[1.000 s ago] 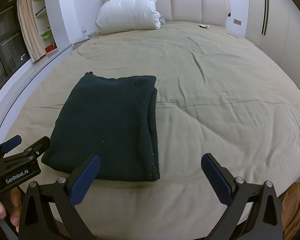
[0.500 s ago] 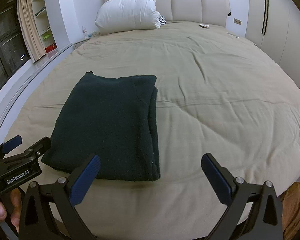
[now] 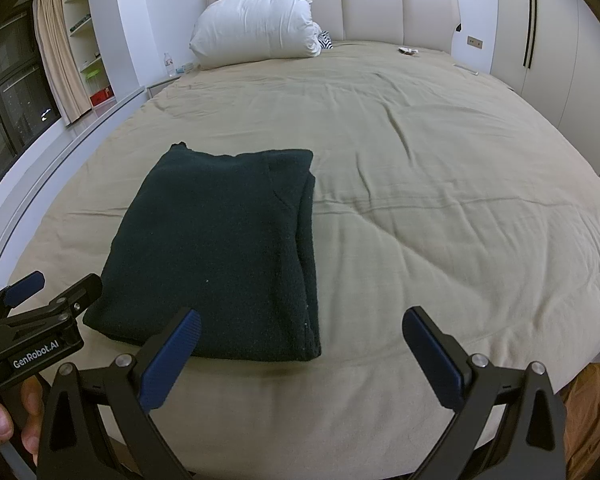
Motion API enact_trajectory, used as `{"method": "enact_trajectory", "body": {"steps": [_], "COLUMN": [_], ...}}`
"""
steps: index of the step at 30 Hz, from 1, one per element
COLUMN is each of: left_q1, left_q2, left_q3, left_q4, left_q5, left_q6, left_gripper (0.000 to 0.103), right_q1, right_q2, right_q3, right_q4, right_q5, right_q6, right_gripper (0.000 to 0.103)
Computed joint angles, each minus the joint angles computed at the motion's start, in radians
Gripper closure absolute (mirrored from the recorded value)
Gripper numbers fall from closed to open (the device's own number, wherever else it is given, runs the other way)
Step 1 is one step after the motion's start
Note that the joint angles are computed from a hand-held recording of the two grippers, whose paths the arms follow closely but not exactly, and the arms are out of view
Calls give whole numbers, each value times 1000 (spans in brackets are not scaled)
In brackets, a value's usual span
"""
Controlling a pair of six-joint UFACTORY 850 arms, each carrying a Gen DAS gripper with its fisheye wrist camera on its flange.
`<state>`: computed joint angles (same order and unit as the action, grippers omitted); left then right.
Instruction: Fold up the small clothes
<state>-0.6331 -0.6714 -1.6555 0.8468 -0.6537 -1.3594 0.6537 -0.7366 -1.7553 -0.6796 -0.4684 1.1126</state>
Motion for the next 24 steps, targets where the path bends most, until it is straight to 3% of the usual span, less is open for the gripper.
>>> {"method": "enact_trajectory", "body": {"steps": [24], "left_q1": [-1], "left_q2": [1], "left_q3": [4], "left_q4": [-8], "left_q5": [7], "left_q6": [3], "left_gripper": [0], "right_q1": [2], "right_q2": [2], "right_q3": [2], "right_q4": [4], "right_q5": [-1], "right_q6": [-1], "right_gripper": [0]}}
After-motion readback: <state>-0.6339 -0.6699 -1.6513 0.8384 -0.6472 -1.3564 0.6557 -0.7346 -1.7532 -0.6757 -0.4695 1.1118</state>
